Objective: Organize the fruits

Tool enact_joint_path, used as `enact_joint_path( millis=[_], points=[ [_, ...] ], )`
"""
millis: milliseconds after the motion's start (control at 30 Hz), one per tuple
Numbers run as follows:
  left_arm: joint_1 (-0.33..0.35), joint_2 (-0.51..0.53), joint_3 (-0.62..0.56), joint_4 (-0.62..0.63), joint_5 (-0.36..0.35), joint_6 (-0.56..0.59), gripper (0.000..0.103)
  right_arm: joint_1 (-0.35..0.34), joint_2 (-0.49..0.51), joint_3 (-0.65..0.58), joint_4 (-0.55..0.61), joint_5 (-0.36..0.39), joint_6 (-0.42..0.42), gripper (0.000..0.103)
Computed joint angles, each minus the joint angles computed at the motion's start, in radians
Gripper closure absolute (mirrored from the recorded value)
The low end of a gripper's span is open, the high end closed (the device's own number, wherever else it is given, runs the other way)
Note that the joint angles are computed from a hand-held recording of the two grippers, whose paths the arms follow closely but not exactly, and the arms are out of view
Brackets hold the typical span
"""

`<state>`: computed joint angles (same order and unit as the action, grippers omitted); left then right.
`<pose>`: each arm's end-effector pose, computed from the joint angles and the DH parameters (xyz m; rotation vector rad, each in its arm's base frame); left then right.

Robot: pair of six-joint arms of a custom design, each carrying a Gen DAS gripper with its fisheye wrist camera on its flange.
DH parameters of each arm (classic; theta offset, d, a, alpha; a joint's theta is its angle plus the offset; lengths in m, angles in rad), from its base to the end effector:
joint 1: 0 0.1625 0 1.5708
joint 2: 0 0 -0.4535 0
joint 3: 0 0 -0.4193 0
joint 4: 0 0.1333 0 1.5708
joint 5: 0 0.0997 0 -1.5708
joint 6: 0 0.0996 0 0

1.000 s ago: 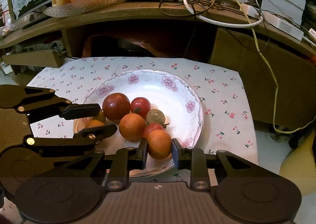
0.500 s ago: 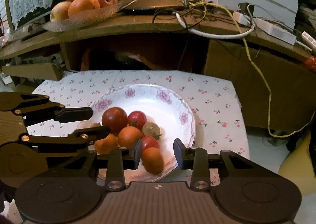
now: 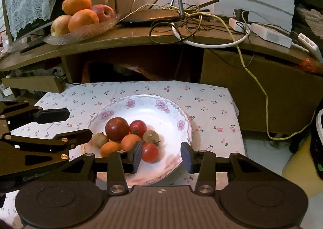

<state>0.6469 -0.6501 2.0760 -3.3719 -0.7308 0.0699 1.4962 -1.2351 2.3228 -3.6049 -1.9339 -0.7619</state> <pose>-0.3048 -0.4902 -0.0032 0.9605 2.1960 -0.8544 0.0620 -0.4840 0.2458 0.5692 -2.2296 0.9011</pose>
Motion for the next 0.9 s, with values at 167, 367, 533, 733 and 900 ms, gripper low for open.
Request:
enact_joint_path(
  millis=[167,367,533,733,900],
  points=[
    [-0.03,-0.012,0.041,-0.014,0.036,-0.049,0.029,0.011,-0.021,0.044,-0.017,-0.004,-0.014,0.056],
    [-0.072,-0.036,0.105,-0.018,0.094,-0.125,0.01,0.026,-0.038,0.099,-0.063,-0.019,-0.022,0.053],
    [-0.111,-0.053,0.16,-0.016,0.157,-0.178,0.0,0.038,-0.059,0.147,-0.11,-0.019,-0.022,0.048],
    [-0.157,-0.088,0.222,0.041,0.184,-0.292,0.0,0.045,-0.084,0.213,-0.148,-0.018,0.002,0.048],
    [-0.196,-0.116,0.267,0.103,0.204,-0.377,0.0,0.058,-0.087,0.266,-0.194,-0.021,0.016,0.047]
  ],
)
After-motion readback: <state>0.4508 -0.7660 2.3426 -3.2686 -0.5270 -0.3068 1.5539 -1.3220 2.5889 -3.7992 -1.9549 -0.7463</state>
